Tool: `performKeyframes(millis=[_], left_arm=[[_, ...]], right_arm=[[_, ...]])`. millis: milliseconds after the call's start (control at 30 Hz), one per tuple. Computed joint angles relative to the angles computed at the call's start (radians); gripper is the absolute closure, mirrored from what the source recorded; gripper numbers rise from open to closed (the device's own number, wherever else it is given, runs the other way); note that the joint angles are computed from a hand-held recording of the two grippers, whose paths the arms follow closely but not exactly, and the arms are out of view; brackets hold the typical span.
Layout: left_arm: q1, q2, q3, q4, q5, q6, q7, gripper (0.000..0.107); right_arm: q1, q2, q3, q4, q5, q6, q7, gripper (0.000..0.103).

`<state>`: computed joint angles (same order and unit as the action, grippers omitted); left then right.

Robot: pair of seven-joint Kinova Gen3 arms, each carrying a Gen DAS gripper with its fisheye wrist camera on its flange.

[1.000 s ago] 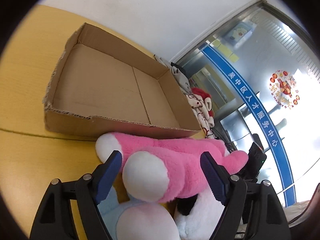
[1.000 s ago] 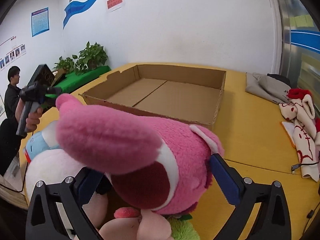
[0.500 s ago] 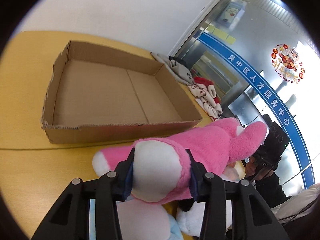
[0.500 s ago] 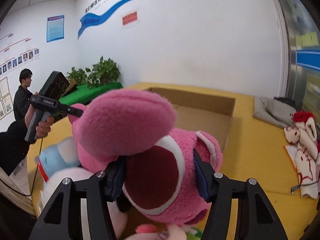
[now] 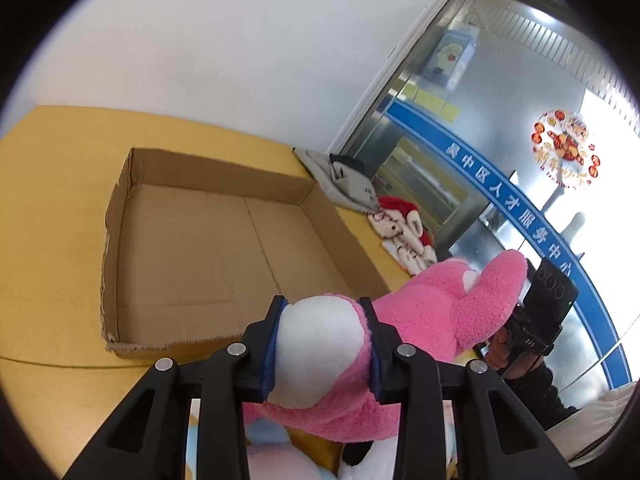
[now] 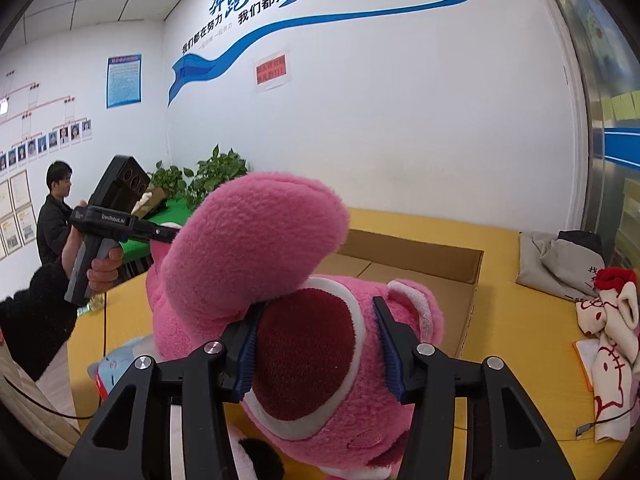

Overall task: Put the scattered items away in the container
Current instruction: 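Lift the pink bear with both grippers toward the cardboard box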

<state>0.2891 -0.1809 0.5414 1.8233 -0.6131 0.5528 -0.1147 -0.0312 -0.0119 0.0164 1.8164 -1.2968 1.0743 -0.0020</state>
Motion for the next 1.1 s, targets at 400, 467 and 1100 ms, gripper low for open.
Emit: performKeyframes(millis=[400, 467, 1100], left_arm=[[-0.007, 0.059, -0.086, -0.31, -0.036, 0.151, -0.29, 0.074], [0.011, 0.095, -0.132, -0.366, -0.013, 0.171, -0.351, 0.074], [0.066, 0.401, -0.447, -0.7, 0.112, 0.291, -0.563, 0.074]], right_arm=[[-0.048, 0.078, -0.048, -0.316, 0.036, -0.075, -0.148, 0.05], [-0.044, 0.125, -0.091, -0.405, 0.089, -0.1, -0.212, 0.05], [-0.181, 0.726, -0.195, -1.263, 0.495, -0.102, -0.685, 0.051]])
